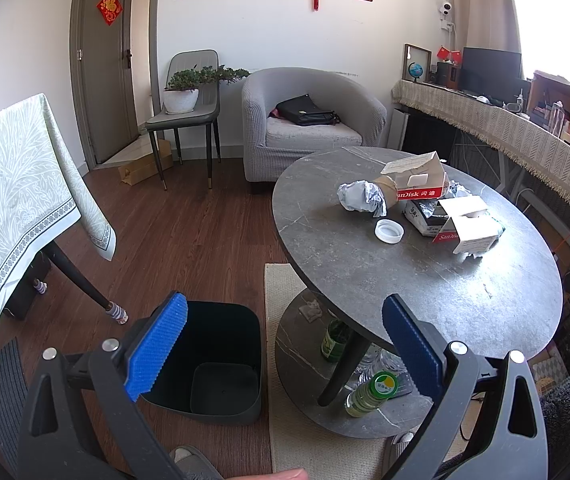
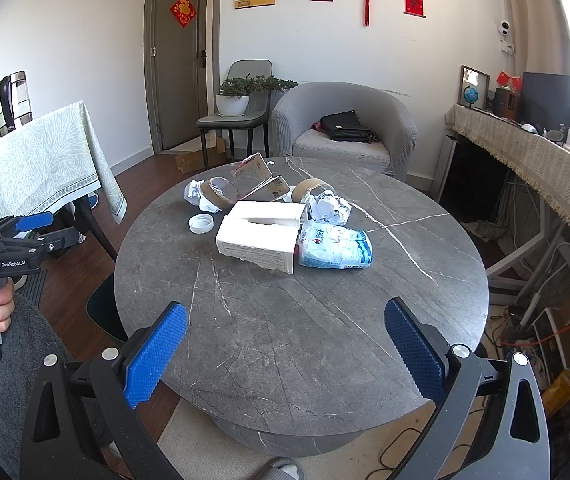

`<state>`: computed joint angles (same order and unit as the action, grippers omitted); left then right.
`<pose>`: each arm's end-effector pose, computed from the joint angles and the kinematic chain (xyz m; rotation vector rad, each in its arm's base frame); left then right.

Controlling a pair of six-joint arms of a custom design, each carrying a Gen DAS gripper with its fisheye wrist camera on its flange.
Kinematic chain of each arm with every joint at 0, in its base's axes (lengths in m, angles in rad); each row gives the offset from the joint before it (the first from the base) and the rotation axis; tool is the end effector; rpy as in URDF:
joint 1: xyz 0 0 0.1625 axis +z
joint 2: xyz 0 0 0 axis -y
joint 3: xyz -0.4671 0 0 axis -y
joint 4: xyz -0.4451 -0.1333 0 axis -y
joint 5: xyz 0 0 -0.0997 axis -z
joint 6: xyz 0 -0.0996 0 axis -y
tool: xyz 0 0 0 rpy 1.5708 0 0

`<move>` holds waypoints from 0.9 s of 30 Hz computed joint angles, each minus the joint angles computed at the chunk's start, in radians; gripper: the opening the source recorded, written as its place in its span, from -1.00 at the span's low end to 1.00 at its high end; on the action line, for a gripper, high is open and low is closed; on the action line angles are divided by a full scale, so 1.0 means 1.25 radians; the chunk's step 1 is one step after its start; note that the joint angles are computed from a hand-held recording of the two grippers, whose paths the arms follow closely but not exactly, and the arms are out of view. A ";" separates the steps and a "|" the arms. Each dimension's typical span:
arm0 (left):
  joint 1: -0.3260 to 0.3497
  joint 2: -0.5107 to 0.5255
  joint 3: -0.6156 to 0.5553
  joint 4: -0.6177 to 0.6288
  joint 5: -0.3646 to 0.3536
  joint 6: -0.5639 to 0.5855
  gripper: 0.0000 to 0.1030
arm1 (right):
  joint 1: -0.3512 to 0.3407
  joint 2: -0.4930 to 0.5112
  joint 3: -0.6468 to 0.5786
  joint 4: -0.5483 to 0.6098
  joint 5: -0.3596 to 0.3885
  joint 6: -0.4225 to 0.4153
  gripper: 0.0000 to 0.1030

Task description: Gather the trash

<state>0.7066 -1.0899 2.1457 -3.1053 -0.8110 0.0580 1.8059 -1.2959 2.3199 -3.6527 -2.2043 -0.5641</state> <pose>-0.2926 -0.5152 0.1711 0.8809 2.3124 -0.9386 0.1834 -0.4466 0.2793 0.4530 -2.1223 1.1146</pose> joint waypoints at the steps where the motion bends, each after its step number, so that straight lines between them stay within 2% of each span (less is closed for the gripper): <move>1: 0.000 0.000 0.000 0.000 0.000 0.000 0.93 | 0.000 0.001 0.000 -0.001 0.000 0.000 0.95; 27: 0.000 -0.001 0.000 0.002 -0.001 -0.002 0.93 | 0.000 0.005 -0.003 0.000 -0.002 -0.002 0.95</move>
